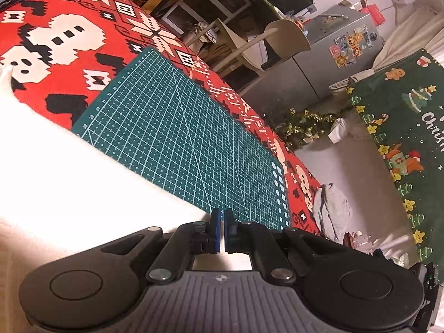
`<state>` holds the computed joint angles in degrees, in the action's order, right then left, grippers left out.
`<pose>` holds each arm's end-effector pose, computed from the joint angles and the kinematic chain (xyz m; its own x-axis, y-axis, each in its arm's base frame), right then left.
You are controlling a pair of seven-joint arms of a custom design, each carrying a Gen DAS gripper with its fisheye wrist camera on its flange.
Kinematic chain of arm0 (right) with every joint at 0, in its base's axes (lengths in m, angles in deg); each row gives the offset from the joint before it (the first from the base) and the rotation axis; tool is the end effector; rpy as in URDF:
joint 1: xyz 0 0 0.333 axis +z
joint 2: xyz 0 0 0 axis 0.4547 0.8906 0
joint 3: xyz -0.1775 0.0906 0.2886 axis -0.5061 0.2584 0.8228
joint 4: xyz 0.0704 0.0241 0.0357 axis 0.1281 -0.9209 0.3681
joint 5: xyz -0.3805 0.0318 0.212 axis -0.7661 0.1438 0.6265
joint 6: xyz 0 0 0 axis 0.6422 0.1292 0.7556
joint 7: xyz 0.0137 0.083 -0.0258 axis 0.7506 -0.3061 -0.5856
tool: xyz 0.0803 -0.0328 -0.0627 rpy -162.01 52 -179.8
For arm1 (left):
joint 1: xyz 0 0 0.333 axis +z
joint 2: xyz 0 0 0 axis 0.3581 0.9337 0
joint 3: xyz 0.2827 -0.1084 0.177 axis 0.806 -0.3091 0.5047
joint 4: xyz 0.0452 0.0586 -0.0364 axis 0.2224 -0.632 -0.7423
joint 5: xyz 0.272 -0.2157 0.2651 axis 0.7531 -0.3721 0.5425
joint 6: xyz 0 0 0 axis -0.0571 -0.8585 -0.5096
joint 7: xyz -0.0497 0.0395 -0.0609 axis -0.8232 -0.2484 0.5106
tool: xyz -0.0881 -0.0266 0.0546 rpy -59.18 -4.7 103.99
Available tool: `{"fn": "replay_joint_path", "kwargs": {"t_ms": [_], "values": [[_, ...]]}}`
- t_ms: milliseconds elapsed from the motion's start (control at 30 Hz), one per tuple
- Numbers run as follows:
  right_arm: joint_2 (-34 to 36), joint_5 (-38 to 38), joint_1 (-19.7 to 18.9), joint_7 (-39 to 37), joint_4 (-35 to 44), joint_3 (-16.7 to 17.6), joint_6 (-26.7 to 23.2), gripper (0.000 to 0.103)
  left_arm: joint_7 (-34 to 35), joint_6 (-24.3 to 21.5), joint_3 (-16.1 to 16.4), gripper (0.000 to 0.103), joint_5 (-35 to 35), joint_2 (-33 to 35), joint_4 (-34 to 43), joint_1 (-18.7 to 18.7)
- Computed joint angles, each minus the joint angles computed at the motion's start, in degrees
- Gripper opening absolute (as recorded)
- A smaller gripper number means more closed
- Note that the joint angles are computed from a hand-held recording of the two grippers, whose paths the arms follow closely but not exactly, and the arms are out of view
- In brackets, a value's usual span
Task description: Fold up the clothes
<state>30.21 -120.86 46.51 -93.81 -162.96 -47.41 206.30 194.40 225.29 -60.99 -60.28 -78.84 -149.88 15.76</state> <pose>0.4836 0.1887 0.4178 -0.2142 -0.6818 -0.6995 -0.6577 0.6301 -0.4127 0.4714 -0.0351 0.4313 0.0044 -0.6853 0.7283 -0.7891 -0.4497 -0.4184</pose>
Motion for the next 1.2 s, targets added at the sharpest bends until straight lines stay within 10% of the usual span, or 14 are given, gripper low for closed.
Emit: {"fn": "replay_joint_path", "kwargs": {"t_ms": [500,767,900,1000,1200], "values": [[-7.2,25.2,-5.1,-16.6,-9.5,2.7,-0.9,0.01,-6.0,8.1,1.5,0.004,10.0,-3.4,-2.4,0.7],[-11.7,38.4,-21.0,-28.8,-11.1,20.5,-6.7,0.011,-9.6,12.1,4.0,0.003,19.6,-5.0,-3.9,-0.7],[-11.5,41.1,-18.7,-30.6,-12.0,18.1,-5.3,0.011,-9.9,13.0,5.1,0.003,24.7,-5.4,-4.2,-1.5],[-12.6,44.6,-25.4,-33.3,-11.9,25.7,-6.2,0.012,-11.4,13.4,6.0,0.003,28.4,-5.8,-4.4,-1.8],[-14.3,48.0,-23.7,-37.4,-12.1,25.6,-8.4,0.016,-13.3,12.5,6.8,0.003,35.5,-5.9,-4.1,-0.7]]}}
